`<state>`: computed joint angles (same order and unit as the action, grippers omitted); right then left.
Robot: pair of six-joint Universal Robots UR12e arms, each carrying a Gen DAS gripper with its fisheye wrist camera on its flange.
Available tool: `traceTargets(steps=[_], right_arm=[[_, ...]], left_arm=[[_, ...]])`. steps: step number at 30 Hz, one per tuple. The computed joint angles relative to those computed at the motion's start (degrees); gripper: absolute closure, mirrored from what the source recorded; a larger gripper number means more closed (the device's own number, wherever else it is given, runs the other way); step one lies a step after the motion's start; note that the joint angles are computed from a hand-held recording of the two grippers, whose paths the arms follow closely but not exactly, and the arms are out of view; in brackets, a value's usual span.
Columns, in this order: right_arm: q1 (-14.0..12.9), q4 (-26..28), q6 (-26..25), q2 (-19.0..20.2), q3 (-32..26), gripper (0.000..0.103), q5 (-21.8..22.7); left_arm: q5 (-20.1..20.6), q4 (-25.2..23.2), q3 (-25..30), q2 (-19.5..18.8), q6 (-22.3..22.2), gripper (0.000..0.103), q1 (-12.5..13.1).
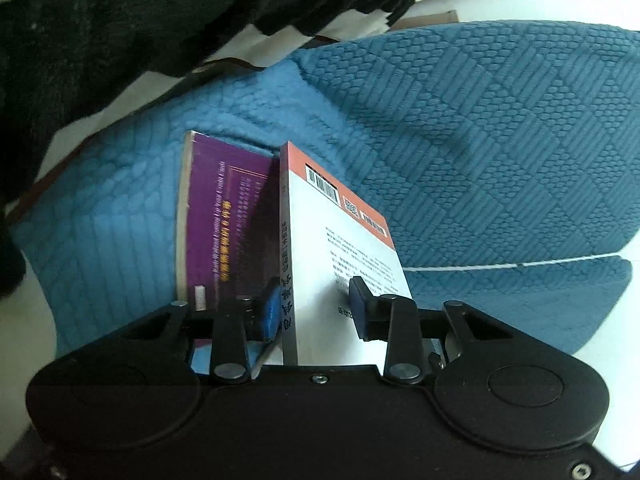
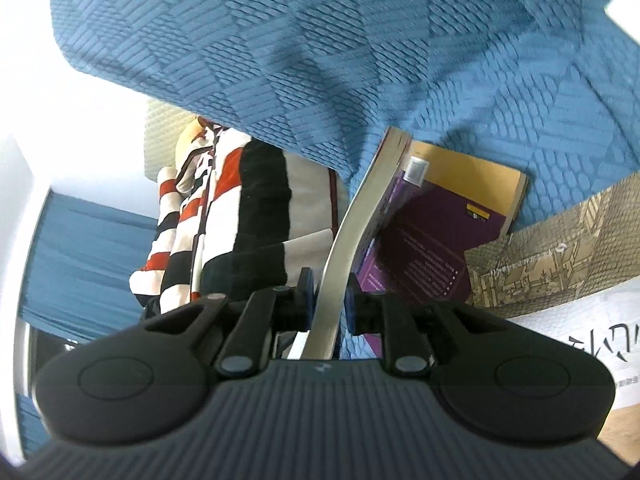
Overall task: Organize objects
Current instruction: 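Carry the white paperback over the brown illustrated book with both grippers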
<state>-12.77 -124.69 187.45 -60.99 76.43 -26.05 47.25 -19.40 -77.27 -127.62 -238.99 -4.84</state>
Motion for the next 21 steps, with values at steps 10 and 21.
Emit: traceTargets(steps=[10, 21], right_arm=[[-1.6, -1.4, -0.5, -2.7, 0.6, 0.084, 1.3], [-5.2, -5.5, 0.4, -7.0, 2.8, 0.083, 4.2]], left_arm=[[-2.6, 3.6, 0.0, 1.6, -1.2, 0.073, -0.6], [-2.4, 6.4, -0.3, 5.0, 1.0, 0.073, -2.8]])
